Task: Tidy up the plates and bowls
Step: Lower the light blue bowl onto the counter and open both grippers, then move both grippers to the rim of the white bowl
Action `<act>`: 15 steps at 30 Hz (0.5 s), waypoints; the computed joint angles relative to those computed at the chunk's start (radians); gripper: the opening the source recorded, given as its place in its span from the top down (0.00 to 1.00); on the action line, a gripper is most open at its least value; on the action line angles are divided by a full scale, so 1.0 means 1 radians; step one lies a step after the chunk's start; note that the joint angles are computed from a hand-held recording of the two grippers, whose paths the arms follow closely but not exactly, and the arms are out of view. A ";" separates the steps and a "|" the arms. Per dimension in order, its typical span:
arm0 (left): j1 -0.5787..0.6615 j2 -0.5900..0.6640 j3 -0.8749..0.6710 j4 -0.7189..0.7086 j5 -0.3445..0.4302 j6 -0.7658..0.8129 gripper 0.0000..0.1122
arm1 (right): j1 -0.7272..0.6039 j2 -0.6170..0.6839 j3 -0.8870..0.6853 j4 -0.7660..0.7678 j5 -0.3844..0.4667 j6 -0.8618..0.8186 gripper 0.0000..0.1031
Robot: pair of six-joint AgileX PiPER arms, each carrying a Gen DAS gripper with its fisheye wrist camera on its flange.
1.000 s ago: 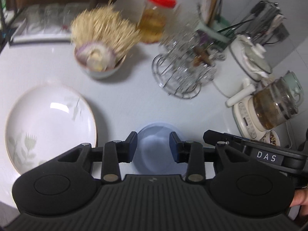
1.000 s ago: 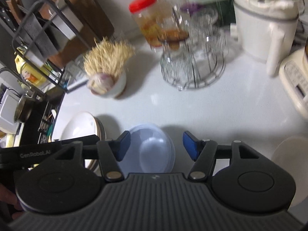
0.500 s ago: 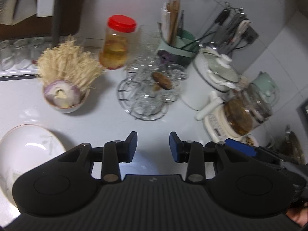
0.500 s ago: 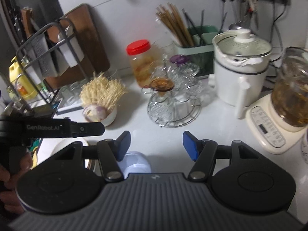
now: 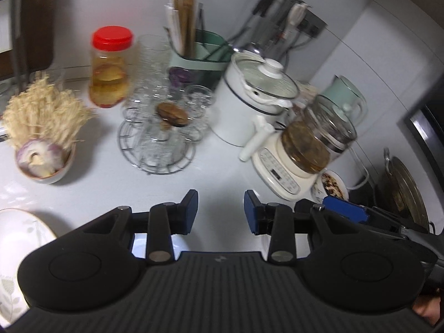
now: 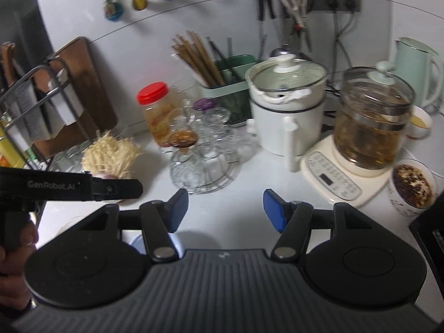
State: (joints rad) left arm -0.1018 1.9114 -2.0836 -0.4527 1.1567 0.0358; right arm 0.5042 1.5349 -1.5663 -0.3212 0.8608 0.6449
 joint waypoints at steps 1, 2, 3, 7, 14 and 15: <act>-0.008 0.003 -0.003 -0.001 -0.001 0.004 0.63 | -0.004 -0.008 0.010 -0.007 0.002 0.012 0.39; -0.019 0.010 -0.011 0.004 0.001 0.004 0.63 | -0.010 -0.018 0.022 -0.011 0.002 0.021 0.39; -0.033 0.017 -0.021 0.013 0.004 -0.002 0.63 | -0.017 -0.027 0.034 -0.012 0.001 0.026 0.39; -0.078 0.040 -0.057 0.040 0.006 -0.034 0.63 | -0.052 -0.064 0.083 0.000 -0.007 0.025 0.39; -0.177 0.083 -0.137 0.110 0.038 -0.121 0.63 | -0.155 -0.135 0.164 0.047 -0.042 -0.021 0.39; -0.192 0.092 -0.154 0.123 0.050 -0.135 0.63 | -0.171 -0.145 0.177 0.060 -0.046 -0.031 0.39</act>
